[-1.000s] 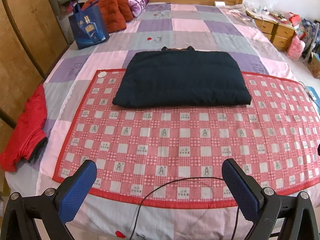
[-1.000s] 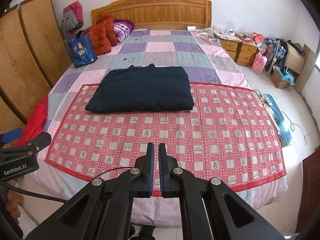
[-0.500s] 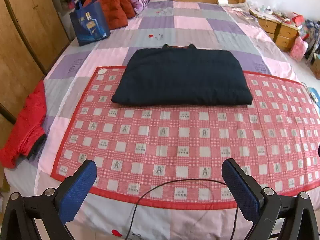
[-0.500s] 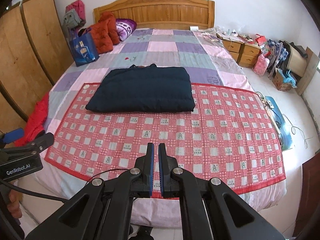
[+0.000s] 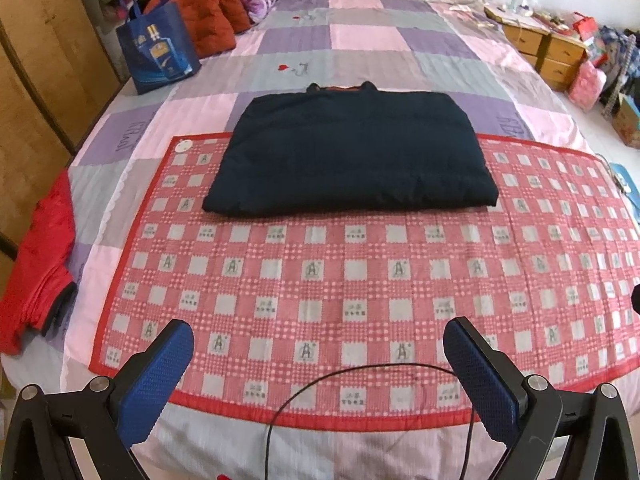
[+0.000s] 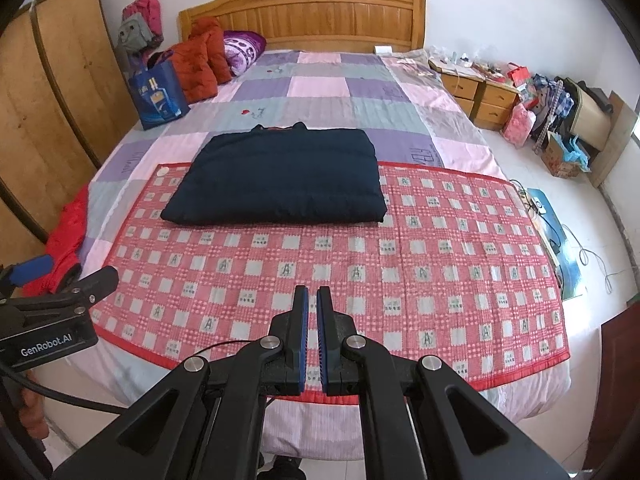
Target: Fold large clothes
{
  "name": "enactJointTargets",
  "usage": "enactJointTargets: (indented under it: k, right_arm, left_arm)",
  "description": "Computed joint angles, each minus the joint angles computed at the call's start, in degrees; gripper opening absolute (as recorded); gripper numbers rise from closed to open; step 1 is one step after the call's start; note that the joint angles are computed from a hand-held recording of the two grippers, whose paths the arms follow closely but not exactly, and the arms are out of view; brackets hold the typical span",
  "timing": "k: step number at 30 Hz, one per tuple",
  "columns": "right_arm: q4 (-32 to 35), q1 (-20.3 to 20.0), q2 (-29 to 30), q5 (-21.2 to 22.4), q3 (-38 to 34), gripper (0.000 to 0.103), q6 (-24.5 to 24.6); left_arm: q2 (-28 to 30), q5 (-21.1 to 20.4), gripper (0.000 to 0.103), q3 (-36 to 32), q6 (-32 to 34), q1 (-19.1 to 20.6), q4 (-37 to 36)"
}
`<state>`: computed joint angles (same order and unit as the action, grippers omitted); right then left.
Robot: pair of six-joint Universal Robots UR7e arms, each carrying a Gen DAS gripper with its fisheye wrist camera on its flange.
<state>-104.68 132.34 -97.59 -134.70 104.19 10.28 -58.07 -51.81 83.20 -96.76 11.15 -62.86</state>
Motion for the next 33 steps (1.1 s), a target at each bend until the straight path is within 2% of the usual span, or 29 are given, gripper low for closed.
enactJointTargets:
  k: [16, 33]
  right_arm:
    - [-5.5, -4.1, 5.8, -0.6, -1.0, 0.005, -2.4]
    - [-7.7, -8.6, 10.2, 0.3, -2.8, 0.005, -4.3]
  left_arm:
    - [2.1, 2.2, 0.103, -1.1, 7.5, 5.5, -5.6]
    - [4.9, 3.4, 0.103, -2.1, 14.4, 10.3, -12.0]
